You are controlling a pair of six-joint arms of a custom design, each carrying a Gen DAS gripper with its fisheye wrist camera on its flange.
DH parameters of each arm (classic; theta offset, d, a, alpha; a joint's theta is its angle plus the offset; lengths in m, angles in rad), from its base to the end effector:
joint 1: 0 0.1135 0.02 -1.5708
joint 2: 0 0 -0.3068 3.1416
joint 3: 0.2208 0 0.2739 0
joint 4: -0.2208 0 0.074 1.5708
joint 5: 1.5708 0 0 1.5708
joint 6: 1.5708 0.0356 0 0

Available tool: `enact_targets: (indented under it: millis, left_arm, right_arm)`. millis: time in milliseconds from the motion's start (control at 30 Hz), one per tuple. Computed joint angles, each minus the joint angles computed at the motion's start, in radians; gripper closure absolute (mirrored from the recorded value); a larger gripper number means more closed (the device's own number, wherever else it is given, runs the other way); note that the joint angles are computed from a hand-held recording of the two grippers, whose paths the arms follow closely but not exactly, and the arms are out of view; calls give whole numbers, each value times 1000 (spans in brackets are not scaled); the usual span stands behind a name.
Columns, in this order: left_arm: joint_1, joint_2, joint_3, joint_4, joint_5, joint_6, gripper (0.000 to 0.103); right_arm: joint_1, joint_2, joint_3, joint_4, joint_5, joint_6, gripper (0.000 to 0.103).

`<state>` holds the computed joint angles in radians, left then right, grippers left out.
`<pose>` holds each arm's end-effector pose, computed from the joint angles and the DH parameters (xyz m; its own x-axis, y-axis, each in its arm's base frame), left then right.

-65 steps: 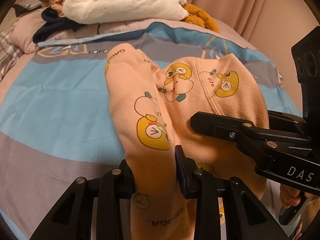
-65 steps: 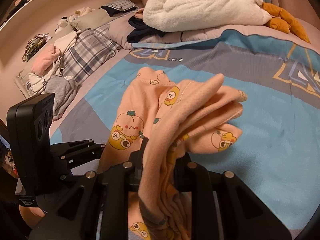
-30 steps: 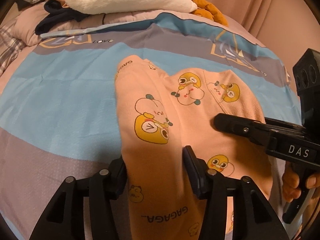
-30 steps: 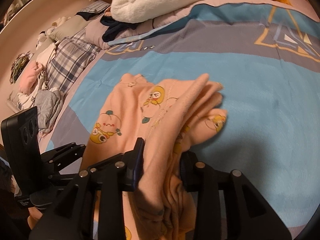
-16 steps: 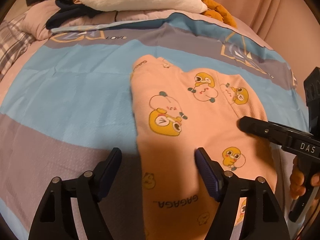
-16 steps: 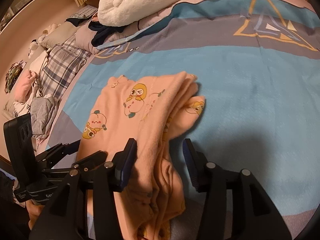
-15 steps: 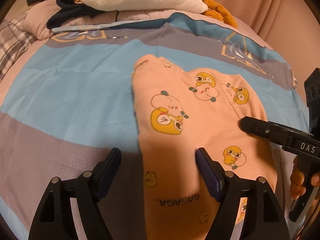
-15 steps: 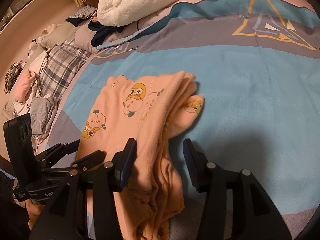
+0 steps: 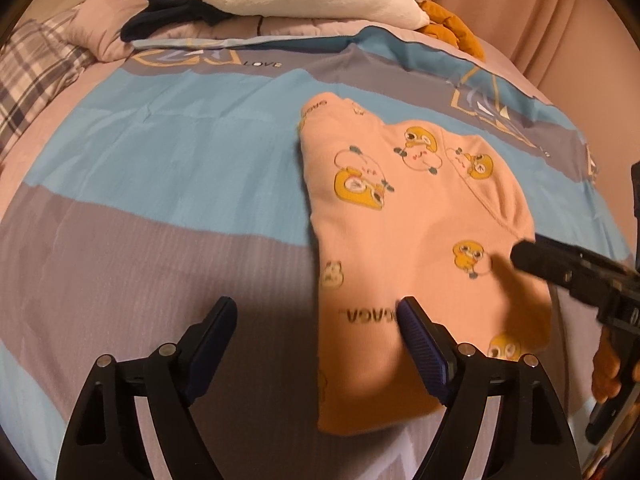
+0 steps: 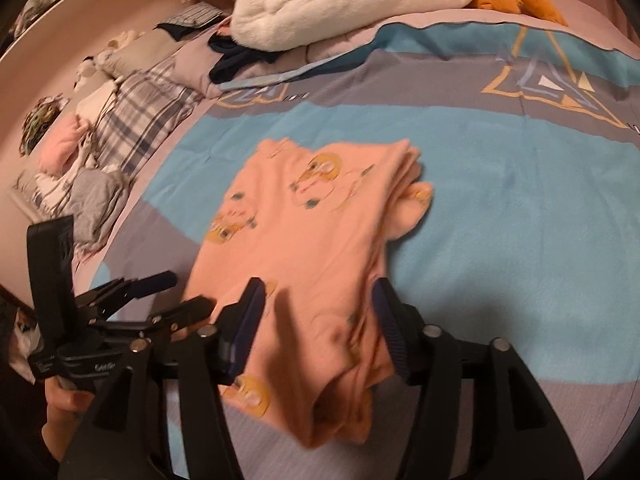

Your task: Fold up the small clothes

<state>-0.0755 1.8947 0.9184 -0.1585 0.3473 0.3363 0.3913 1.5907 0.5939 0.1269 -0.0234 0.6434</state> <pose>0.3605 -0.0394 0.1191 -0.7825 0.3704 -0.5005 0.5005 0.8523 -0.1519 0.2699 0.1122 0.1446 -0.8023 0.3178 -0.5052 0.1076 0.9096 0.4012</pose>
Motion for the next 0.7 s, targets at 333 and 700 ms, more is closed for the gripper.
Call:
enact_targets:
  millis: [333, 700]
  left_arm:
    - [21, -30, -67, 27, -24, 7, 18]
    - [50, -157, -147, -14, -67, 16, 16]
  right_arm:
    - [112, 15, -16, -122, 173, 1, 44]
    - [164, -172, -85, -247, 261, 129, 42]
